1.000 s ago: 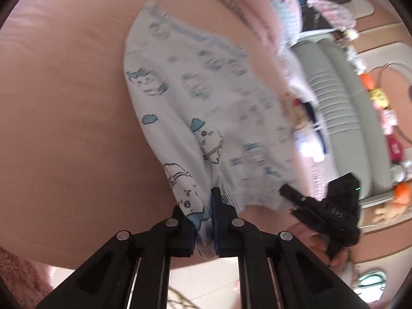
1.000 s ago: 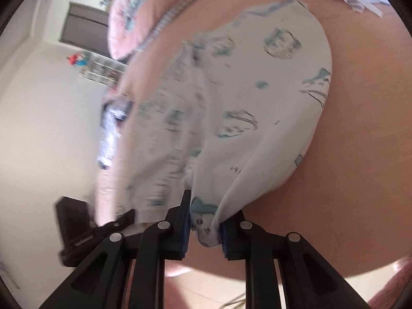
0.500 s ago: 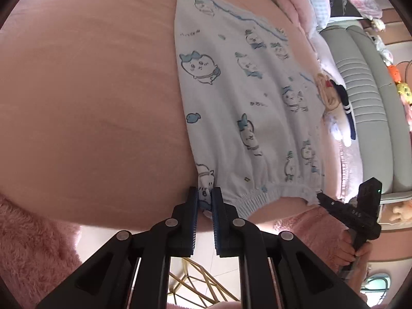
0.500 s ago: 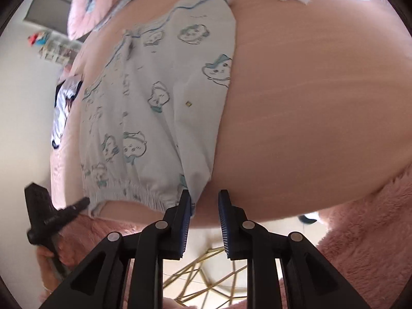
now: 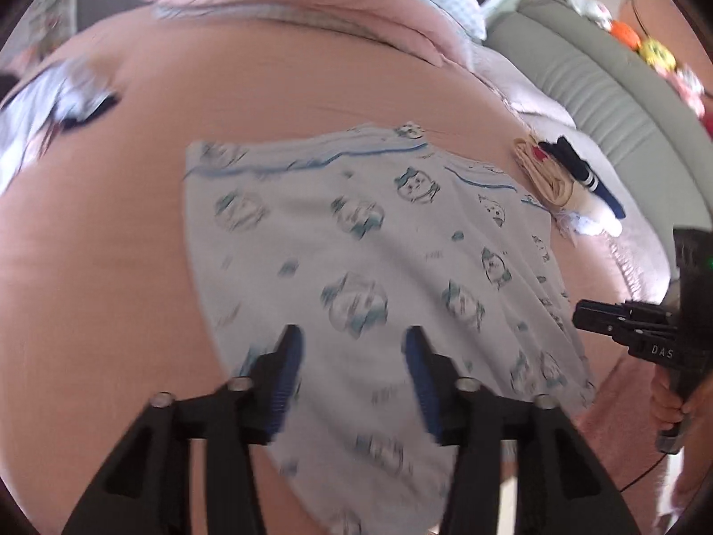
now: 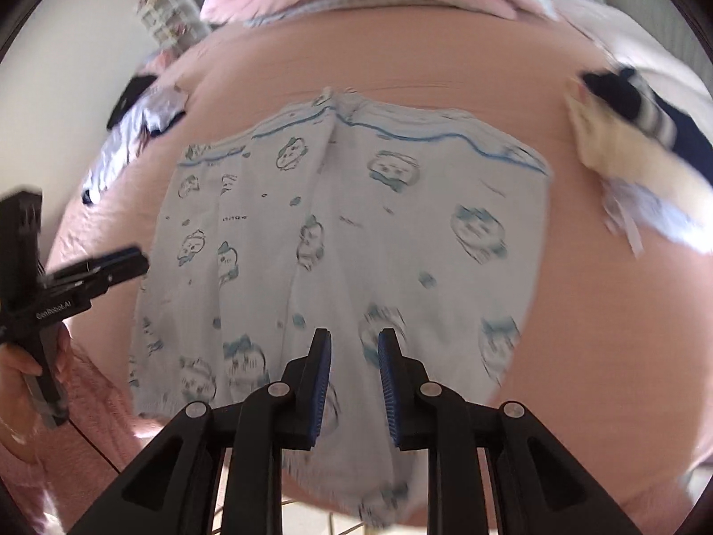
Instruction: Fold clothes
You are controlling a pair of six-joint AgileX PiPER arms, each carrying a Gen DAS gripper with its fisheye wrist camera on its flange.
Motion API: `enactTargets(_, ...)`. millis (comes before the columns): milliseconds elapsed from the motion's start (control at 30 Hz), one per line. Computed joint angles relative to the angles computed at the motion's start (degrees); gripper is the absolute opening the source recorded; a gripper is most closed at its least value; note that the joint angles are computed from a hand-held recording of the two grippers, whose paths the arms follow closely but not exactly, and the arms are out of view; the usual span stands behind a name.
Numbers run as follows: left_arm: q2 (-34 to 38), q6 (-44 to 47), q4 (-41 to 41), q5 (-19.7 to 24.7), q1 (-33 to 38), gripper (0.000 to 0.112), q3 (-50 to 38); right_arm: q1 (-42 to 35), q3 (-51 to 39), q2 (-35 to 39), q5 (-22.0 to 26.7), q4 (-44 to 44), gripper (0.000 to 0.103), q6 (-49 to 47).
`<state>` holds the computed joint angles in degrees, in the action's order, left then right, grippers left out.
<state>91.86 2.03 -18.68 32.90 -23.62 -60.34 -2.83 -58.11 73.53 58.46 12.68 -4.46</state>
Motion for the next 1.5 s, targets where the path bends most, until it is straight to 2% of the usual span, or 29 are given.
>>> enactTargets(67, 4.69, -0.72, 3.37, 0.42, -0.03, 0.049, -4.85, 2.86, -2.83, 4.25, -1.76, -2.01, 0.021, -0.24)
enactTargets(233, 16.74, -3.1, 11.91, 6.31, 2.42, 0.049, -15.92, 7.66, -12.38, 17.88, -3.84, -6.28, 0.021, -1.15)
enactTargets(300, 15.88, 0.64, 10.09, 4.39, 4.78, 0.049, -13.43, 8.8, -15.52, 22.36, -3.75, -6.86, 0.021, -2.72)
enactTargets(367, 14.48, -1.39, 15.08, 3.9, 6.43, 0.05, -11.14, 9.63, -18.07, 25.96, -3.66, -6.56, 0.021, -5.1)
enactTargets(433, 13.78, -0.39, 15.59, 4.26, 9.12, 0.049, -10.17, 10.53, -19.38, 27.73, -5.75, -7.5, 0.021, -5.92)
enactTargets(500, 14.41, -3.24, 19.06, 5.04, 11.3, 0.051, -10.99, 10.75, -22.4, 30.15, -6.46, -7.91, 0.022, -5.31)
enactTargets(633, 14.57, -1.41, 12.5, 2.67, 16.51, 0.052, -12.44, 10.62, -31.26, 36.12, -5.79, -6.12, 0.022, -5.17)
enactTargets(700, 14.82, 4.54, 3.94, 1.21, 20.23, 0.051, -12.81, 10.18, -34.58, 36.68, -5.06, -4.7, 0.021, -5.63)
enactTargets(767, 16.54, 12.03, -6.9, 4.35, 22.56, 0.051, -16.21, 7.45, -34.18, 34.15, -6.26, -0.77, 0.022, -6.8)
enactTargets(800, 18.13, 15.12, -9.71, 5.82, 23.12, 0.051, -17.99, 6.07, -34.17, 33.02, -6.72, 1.27, 0.022, -7.38)
enactTargets(867, 21.48, 16.19, -8.47, 4.52, 22.02, 0.051, -20.57, 3.91, -35.6, 33.19, -5.04, 0.75, 0.022, -6.41)
enactTargets(933, 23.49, 11.8, -3.1, 3.37, 20.28, 0.044, -22.83, 3.24, -36.34, 34.18, -4.31, -3.91, 0.022, -4.31)
enactTargets(967, 23.49, 10.01, -1.28, 1.59, 19.22, 0.015, -22.64, 3.1, -36.61, 34.82, -4.17, -6.21, 0.022, -3.08)
enactTargets(1000, 22.98, 10.16, -1.51, 0.39, 19.04, 0.002, -21.99, 2.84, -37.1, 35.39, -3.31, -6.7, 0.022, -2.42)
enactTargets(1067, 20.76, 11.82, -3.2, -2.21, 19.26, 0.002, -19.34, 1.32, -37.32, 35.52, -1.86, -5.0, 0.022, -2.81)
enactTargets(1133, 17.61, 7.97, 2.52, -4.35, 18.92, 0.002, -16.44, 0.86, -37.53, 35.9, -1.54, -5.12, 0.022, -1.86)
enactTargets(1267, 17.15, 2.12, 8.79, -1.21, 19.97, 0.002, -16.21, 2.08, -39.06, 36.96, -1.75, -4.62, 0.022, -1.61)
enactTargets(1333, 19.46, 5.84, 5.74, 1.76, 22.3, 0.004, -18.06, 3.38, -39.97, 37.64, -2.32, -3.42, 0.022, -2.53)
enactTargets(1400, 19.51, 6.85, 4.55, 1.16, 22.76, 0.004, -17.83, 5.1, -41.34, 38.92, -2.55, -2.21, 0.022, -4.29)
enactTargets(1500, 19.38, 7.18, 4.1, 6.02, 23.54, 0.008, -20.59, 8.45, -43.78, 41.9, -1.07, -5.32, 0.022, -5.75)
